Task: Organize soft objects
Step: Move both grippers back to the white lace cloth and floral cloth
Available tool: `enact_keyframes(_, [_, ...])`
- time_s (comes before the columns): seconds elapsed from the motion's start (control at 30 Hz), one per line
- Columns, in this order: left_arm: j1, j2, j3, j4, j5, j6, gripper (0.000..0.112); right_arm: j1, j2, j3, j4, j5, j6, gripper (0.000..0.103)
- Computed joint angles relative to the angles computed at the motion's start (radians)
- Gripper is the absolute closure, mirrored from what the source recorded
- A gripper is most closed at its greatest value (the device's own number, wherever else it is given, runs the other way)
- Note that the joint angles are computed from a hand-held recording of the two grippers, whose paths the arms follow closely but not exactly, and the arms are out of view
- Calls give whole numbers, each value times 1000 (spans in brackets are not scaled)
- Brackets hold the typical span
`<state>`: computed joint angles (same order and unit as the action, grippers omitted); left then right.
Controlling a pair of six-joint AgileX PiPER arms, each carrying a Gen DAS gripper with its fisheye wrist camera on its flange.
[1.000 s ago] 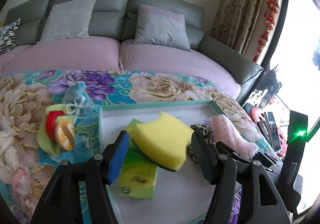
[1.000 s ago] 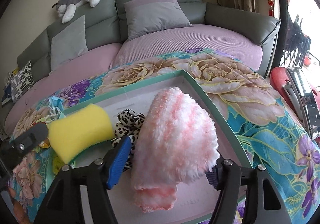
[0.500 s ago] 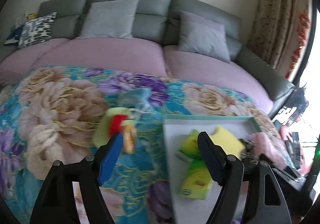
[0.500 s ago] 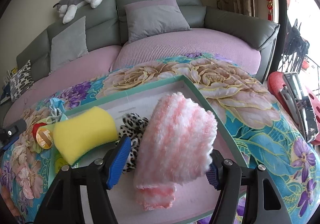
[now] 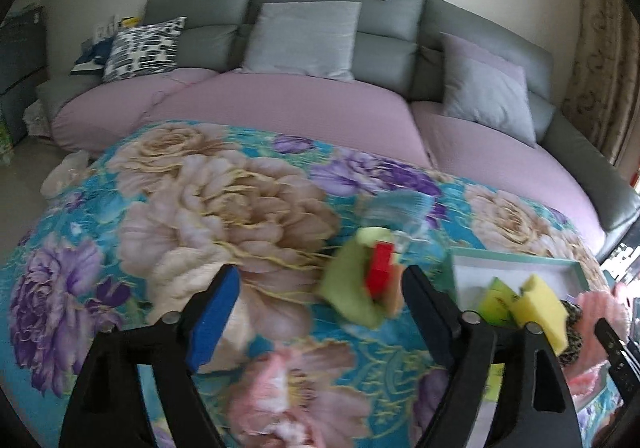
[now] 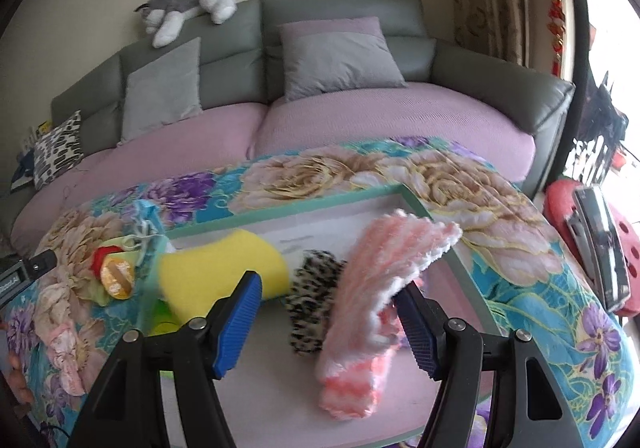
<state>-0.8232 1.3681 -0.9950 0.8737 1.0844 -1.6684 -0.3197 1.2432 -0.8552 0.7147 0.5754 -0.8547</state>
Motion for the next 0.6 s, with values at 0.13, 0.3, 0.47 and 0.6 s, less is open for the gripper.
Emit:
enact_keyframes(0.13, [27, -62, 47, 2, 10, -20, 24, 72, -29, 11, -34, -20, 37, 32])
enact_keyframes(0.3, [69, -150, 106, -17, 46, -29, 24, 179, -70, 27, -36, -24, 62, 32])
enact_keyframes(0.47, [112, -230, 156, -38, 85, -26, 24, 311, -86, 40, -41, -31, 96, 32])
enact_keyframes(0.6, [156, -284, 191, -70, 91, -2, 24, 450, -82, 49, -89, -56, 169, 32])
